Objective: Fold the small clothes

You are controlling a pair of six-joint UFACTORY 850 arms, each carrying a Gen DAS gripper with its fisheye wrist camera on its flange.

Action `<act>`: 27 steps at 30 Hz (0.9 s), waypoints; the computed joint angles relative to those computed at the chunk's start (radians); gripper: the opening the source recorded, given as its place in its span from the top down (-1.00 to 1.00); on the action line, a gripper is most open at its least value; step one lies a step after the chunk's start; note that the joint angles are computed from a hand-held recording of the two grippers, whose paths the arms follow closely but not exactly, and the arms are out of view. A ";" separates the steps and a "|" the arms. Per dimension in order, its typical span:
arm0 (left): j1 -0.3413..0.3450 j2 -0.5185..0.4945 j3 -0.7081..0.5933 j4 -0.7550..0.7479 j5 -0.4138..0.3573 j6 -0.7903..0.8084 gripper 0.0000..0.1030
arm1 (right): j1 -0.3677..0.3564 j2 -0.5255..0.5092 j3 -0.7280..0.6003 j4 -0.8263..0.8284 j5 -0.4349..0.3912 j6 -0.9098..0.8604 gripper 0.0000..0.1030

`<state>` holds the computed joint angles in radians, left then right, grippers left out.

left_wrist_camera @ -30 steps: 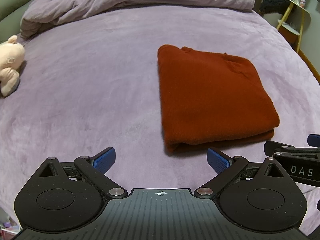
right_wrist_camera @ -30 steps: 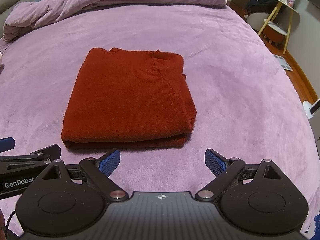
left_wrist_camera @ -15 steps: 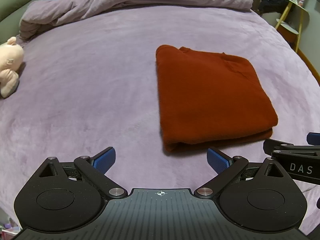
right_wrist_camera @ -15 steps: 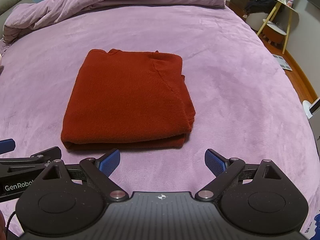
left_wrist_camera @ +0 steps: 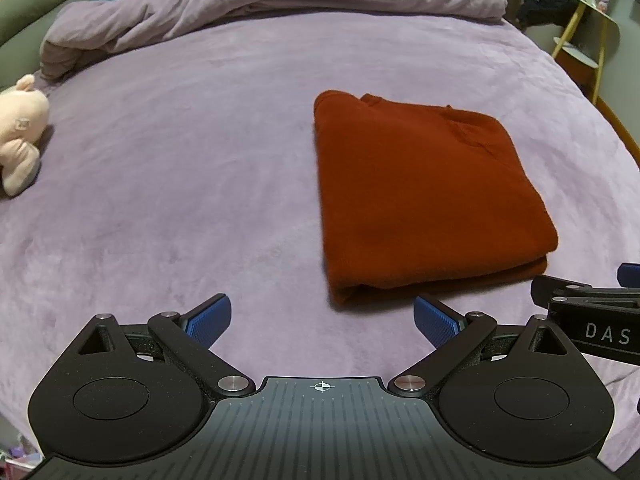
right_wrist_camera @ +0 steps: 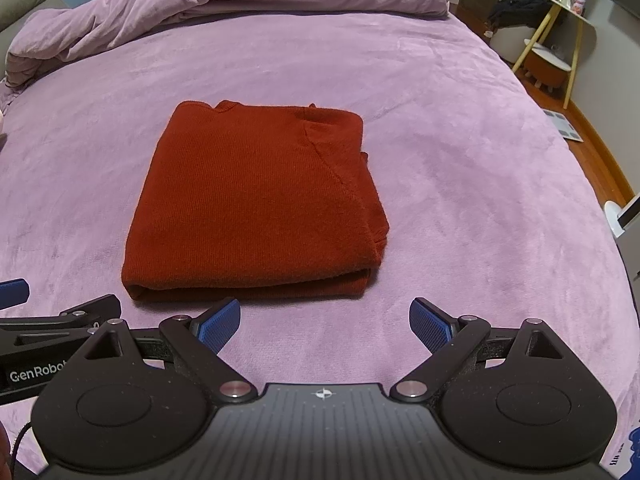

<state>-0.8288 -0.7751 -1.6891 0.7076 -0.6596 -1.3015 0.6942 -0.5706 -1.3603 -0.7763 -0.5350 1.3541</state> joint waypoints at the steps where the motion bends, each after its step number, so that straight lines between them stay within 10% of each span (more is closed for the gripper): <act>1: -0.001 -0.001 -0.001 0.002 -0.002 0.001 -0.96 | 0.000 0.000 0.000 0.000 0.000 0.000 -0.79; 27: 0.001 0.001 0.002 -0.001 -0.002 0.006 -0.96 | 0.005 0.003 0.003 -0.007 -0.004 0.014 -0.79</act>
